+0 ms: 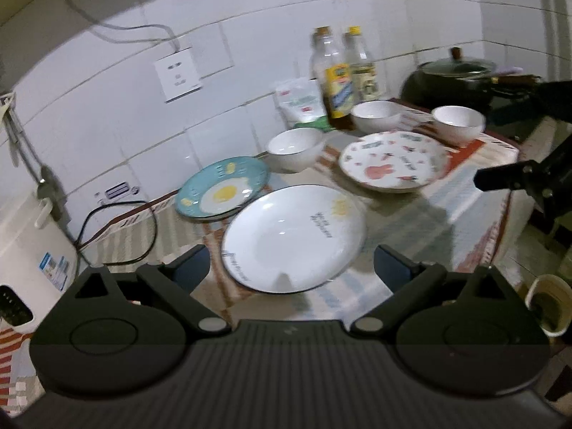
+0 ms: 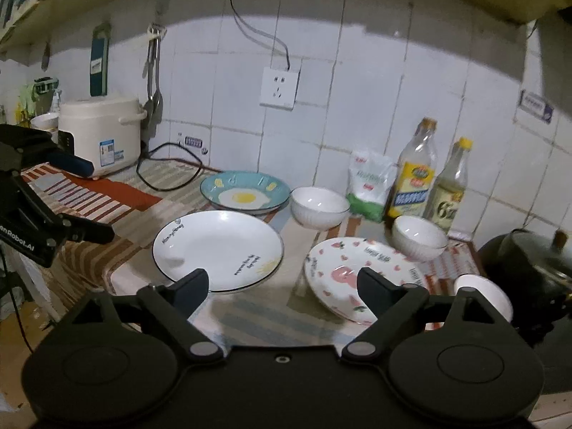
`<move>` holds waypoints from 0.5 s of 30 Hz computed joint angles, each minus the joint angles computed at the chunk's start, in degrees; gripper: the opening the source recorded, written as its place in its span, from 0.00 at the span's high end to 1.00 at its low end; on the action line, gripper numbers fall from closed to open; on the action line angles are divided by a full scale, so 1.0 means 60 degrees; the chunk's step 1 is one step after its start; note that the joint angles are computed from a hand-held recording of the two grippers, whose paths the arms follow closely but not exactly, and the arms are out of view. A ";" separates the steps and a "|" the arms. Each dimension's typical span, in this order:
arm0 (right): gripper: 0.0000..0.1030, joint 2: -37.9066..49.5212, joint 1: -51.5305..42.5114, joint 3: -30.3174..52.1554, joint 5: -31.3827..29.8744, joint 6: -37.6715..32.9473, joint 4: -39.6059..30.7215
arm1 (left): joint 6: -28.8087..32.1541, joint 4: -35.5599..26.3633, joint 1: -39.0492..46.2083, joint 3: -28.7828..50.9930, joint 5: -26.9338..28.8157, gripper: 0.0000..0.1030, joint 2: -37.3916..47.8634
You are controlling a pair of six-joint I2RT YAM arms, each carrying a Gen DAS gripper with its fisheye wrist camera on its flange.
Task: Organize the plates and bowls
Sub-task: 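Move the right gripper to the rim of the pink bunny plate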
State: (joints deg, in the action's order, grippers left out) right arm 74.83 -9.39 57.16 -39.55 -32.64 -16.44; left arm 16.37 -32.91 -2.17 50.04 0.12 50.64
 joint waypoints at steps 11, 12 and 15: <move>0.10 -0.0201 -0.2383 -0.0540 -0.2043 -0.1191 -0.0173 | -0.1141 0.0582 -0.2903 -0.0115 -0.1179 0.00 0.0361; 0.10 -0.0057 -0.2545 -0.0528 -0.2194 -0.1246 -0.0091 | -0.1183 0.0726 -0.3070 -0.0106 -0.1230 0.00 0.0520; 0.10 0.0549 -0.2982 -0.0498 -0.2748 -0.1339 0.0378 | -0.1387 0.1101 -0.3462 0.0175 -0.1208 0.00 0.1387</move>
State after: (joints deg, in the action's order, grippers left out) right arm 78.13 -27.28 54.18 -56.04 -40.67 -14.18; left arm 8.04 -26.30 -22.94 51.09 -7.13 58.96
